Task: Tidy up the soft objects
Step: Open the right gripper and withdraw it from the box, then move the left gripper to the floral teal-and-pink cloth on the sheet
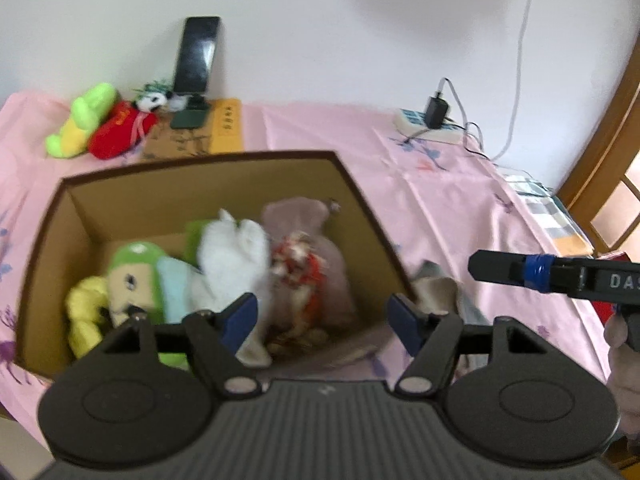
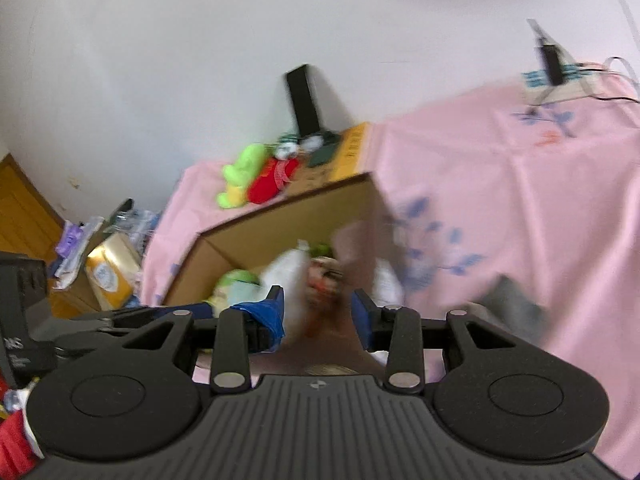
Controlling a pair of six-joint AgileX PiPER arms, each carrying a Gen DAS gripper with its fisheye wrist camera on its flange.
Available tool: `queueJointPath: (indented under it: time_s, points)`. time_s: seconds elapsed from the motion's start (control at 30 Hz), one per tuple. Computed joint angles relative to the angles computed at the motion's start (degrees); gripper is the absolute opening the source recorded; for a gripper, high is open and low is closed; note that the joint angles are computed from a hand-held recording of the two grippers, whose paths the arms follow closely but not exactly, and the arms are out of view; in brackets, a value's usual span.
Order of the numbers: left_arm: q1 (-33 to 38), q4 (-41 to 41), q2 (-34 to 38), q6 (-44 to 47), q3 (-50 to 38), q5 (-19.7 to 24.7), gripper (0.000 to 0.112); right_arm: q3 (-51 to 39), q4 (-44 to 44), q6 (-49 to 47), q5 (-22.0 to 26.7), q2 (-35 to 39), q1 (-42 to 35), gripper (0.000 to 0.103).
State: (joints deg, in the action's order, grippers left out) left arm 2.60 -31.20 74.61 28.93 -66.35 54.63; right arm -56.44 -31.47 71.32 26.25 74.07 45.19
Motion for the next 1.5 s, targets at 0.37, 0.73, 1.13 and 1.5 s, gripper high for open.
queueJointPath:
  time_s: [0.37, 0.73, 1.13, 1.5]
  points:
    - [-19.01, 8.19, -3.15, -16.67, 7.93, -8.82, 0.072, 14.9, 10.01, -14.97, 4.99, -13.47, -4.37, 0.022]
    - [-23.68, 8.52, 0.96, -21.41, 11.7, -12.52, 0.072, 24.73, -14.09, -10.74, 12.4, -11.59, 10.51, 0.021]
    - [-25.29, 13.36, 1.64, -26.32, 12.87, -12.84, 0.072, 27.64, -30.33, 6.45, 3.94, -8.17, 2.45, 0.008]
    - [-29.82, 8.45, 7.17, -20.41, 9.22, -14.4, 0.073, 29.83, 1.39, -9.06, -4.41, -19.22, -22.28, 0.0]
